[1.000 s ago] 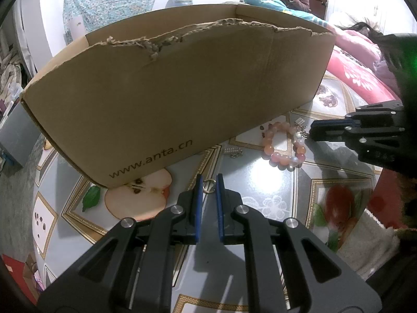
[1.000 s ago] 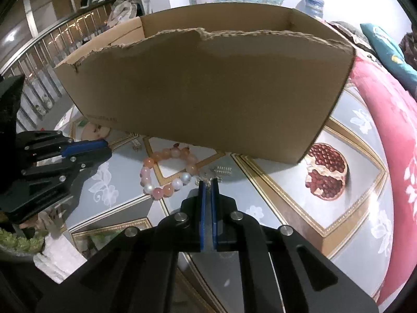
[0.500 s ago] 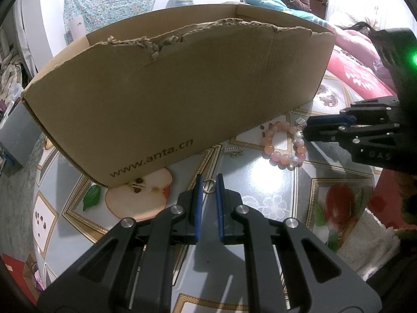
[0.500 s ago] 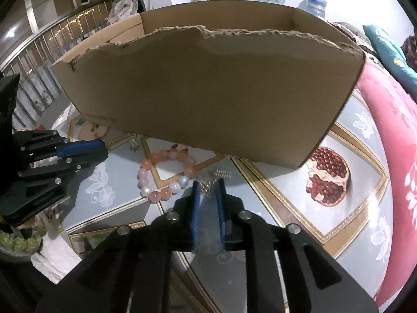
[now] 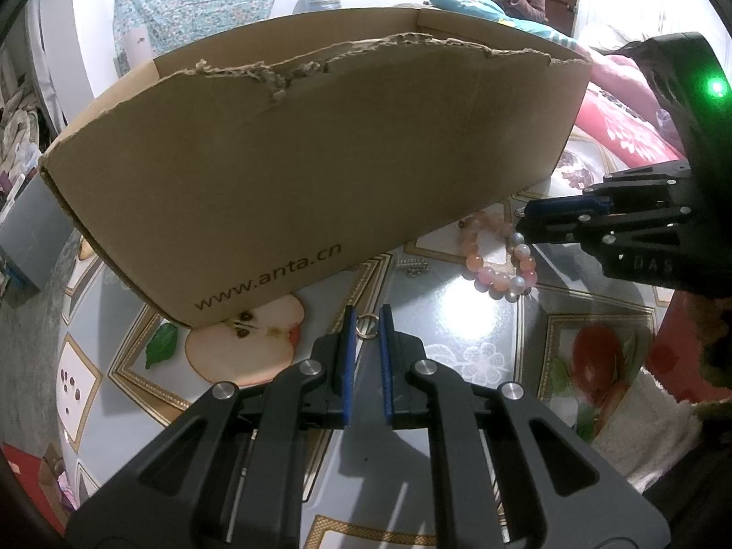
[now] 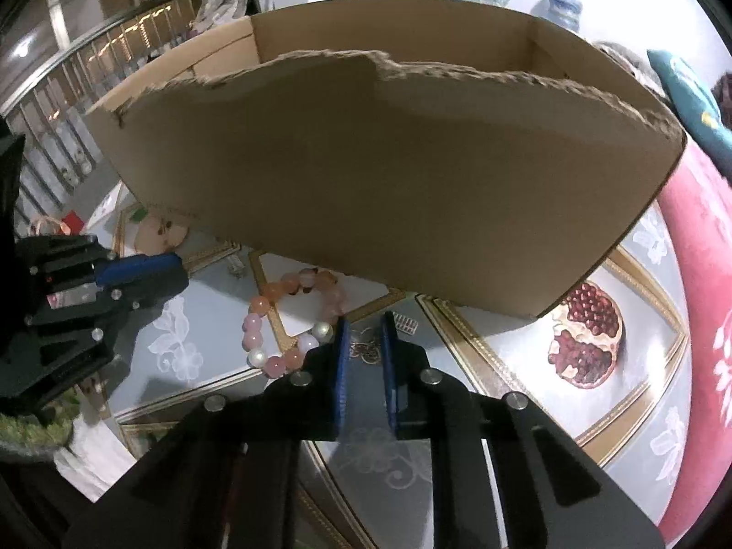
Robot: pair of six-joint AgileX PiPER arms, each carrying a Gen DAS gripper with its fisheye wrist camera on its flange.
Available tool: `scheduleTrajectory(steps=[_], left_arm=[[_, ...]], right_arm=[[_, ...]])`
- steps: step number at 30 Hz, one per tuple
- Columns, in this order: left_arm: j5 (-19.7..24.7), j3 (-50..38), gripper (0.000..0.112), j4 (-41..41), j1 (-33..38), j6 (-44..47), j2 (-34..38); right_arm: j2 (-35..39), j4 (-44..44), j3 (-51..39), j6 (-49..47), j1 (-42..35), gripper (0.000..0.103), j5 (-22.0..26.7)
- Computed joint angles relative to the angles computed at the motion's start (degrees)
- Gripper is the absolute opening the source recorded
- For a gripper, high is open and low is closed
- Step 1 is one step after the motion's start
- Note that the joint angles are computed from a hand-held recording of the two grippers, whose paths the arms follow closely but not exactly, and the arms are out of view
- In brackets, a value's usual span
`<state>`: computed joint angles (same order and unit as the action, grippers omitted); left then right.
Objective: Organize jewelry
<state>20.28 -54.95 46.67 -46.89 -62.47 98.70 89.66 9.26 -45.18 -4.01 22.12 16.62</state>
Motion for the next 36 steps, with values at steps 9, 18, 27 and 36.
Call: scheduleTrajectory(steps=[9,18,27,36], left_arm=[[-0.19,0.52,0.009,0.76,-0.11,-1.19,-0.33],[-0.15,0.52,0.009,0.81,-0.14,-1.30,-0.32],[-0.14,0.52,0.009,0.73,-0.14,-1.20,-0.33],[-0.55,1.28,0.009,2.60,-0.21,-3.31,-1.09]], right_arm=[[-2.00,10.38,1.81,-8.37,-2.35,0.004,0.45],[-7.56,11.70,3.36,-9.94,-6.11,0.004,1.59],[-11.78,13.78,3.58,-11.41,-7.37,0.004,2.18],[-15.24,21.81,2.69,-18.67,-9.73,0.004,4.72]])
